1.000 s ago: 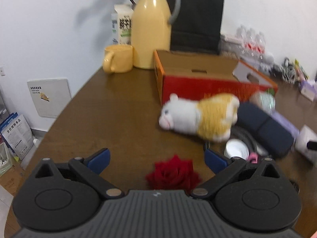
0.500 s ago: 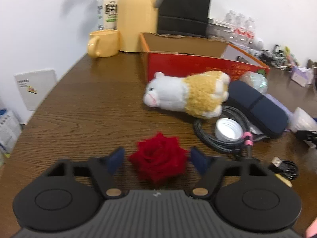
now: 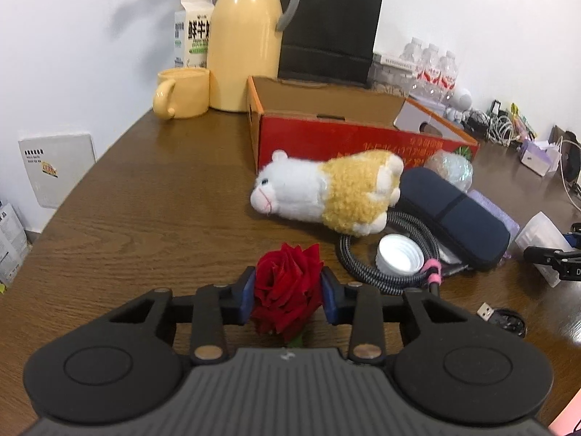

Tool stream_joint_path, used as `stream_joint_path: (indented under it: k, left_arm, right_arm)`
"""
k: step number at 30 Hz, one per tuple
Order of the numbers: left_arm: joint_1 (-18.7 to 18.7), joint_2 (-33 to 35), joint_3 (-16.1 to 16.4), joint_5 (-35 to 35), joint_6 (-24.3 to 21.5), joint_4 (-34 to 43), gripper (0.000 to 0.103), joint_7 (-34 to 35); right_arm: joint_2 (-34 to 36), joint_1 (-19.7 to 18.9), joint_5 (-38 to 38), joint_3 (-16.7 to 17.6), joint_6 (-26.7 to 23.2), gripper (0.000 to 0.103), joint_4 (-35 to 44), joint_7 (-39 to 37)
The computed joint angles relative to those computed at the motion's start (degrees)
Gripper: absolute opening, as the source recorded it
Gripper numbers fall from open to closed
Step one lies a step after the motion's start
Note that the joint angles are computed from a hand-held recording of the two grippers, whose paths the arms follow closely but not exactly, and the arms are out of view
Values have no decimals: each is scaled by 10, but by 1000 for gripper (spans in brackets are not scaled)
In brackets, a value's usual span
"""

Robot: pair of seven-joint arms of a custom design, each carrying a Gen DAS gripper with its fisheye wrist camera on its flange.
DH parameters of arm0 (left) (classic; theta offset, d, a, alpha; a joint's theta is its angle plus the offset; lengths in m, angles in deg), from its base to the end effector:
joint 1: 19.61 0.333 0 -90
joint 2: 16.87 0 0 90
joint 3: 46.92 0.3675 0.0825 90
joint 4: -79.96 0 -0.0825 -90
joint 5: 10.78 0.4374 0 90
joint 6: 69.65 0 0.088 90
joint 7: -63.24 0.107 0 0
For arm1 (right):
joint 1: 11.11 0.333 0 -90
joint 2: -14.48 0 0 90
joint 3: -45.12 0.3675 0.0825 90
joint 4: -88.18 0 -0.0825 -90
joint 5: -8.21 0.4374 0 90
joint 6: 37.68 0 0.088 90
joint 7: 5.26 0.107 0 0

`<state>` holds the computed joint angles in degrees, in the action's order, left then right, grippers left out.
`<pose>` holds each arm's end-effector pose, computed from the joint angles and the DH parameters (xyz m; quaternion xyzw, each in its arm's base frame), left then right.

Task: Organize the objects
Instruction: 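Grasp the red fabric rose with the left gripper while the right gripper grasps the white plastic box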

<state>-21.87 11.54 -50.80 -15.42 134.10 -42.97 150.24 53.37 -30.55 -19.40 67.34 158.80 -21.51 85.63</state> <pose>0.6653 -0.0578 0.2774 -0.6531 0.6154 -0.3450 0.2750 0.7261 0.0484 0.2657 -0.7400 0.5074 -0.2616 0.3557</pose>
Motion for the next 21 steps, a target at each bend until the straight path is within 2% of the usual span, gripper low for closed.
stream_joint_path:
  k: [4,6,11,17,19,21]
  left_arm:
    - [-8,-6,7,-10,29,-5,36,7]
    - [-13,-8,10,-17,42,-3,36,12]
    - [-20,-1,11,-31,67,29,36,29]
    - [-22,30,2,-38,79,103,36,35]
    - [-23,49,-3,-36,75,141,36,31]
    - [-34,71,2,-48,61,187,36,35]
  right_arm:
    - [-4,3,-8,-4,24,64,-1,8]
    - [-7,20,-5,-21,41,64,4,15]
    - [4,38,-30,-33,68,64,40,50]
    - [41,70,-54,-39,82,64,130,95]
    - [59,90,-47,-45,80,64,172,111]
    - [85,99,-58,-38,67,64,222,128]
